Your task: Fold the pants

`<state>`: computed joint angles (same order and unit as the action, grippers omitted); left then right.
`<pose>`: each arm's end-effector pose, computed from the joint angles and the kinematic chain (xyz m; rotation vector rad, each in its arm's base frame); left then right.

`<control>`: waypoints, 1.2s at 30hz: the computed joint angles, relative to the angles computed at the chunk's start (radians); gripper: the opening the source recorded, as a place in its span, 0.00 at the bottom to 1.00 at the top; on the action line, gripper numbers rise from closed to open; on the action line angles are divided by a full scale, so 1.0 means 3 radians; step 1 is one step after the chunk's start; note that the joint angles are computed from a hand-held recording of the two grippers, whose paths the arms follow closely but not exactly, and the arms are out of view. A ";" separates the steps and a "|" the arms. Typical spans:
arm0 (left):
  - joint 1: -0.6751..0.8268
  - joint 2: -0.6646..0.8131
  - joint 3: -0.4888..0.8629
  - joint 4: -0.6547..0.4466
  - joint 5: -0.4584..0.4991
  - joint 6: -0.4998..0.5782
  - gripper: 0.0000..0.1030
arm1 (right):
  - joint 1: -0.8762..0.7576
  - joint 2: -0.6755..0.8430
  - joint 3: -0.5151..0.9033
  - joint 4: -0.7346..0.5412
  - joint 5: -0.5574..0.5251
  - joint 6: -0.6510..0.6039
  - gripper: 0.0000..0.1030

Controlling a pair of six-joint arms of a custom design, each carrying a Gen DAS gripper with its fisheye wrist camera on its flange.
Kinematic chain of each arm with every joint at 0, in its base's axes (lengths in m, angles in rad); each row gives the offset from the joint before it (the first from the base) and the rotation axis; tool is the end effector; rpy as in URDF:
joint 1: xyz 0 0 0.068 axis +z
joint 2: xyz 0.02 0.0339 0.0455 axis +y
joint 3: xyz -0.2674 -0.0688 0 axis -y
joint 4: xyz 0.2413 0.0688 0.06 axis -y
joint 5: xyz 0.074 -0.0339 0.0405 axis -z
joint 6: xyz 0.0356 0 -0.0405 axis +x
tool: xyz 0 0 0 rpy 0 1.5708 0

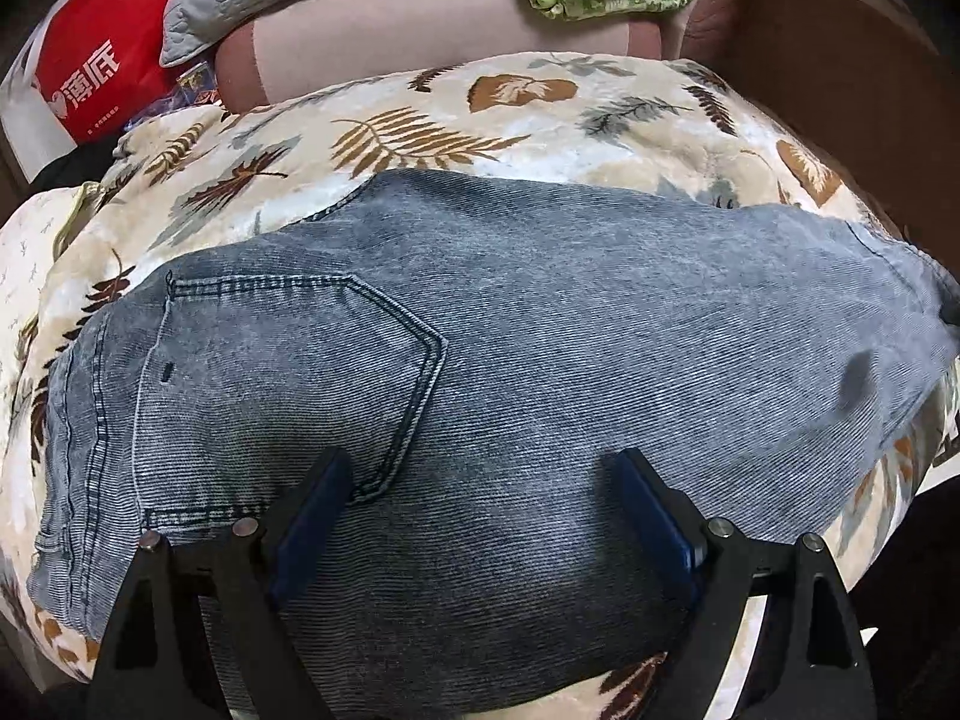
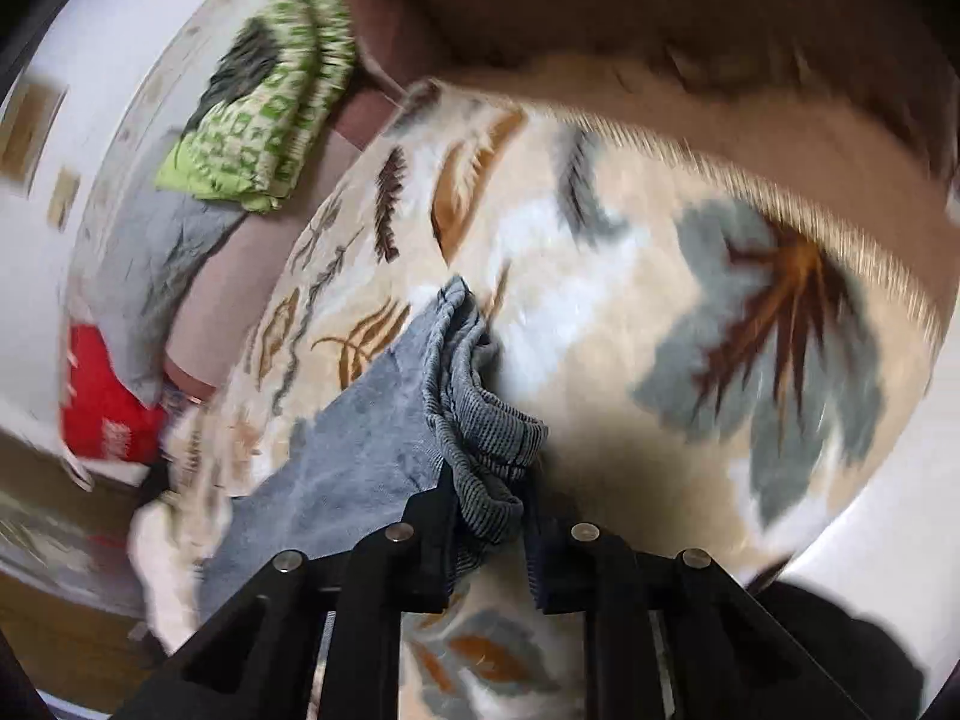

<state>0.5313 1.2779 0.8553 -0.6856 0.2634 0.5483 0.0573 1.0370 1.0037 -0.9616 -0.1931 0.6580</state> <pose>0.2080 0.1115 0.2283 0.1037 2.6121 0.0194 0.1857 0.0175 0.3043 0.7040 2.5272 0.5098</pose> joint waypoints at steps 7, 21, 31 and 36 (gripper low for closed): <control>-0.0409 -0.0018 0.0447 -0.0294 0.0295 -0.0453 0.87 | -0.0035 0.0110 -0.0226 0.0080 -0.0097 -0.0021 0.68; -0.1230 0.0095 -0.0042 0.0238 -0.0420 -0.0634 0.90 | 0.0448 0.0212 0.0400 0.0165 -0.0374 -0.0090 0.75; -0.1423 0.0053 -0.0198 0.0245 -0.0450 -0.0585 0.91 | 0.0562 0.0768 0.0544 0.0183 -0.0320 -0.0148 0.66; -0.1373 0.0015 -0.0256 0.0315 -0.0368 -0.0650 0.92 | 0.0445 0.1665 0.0950 0.0331 0.0005 -0.0462 0.76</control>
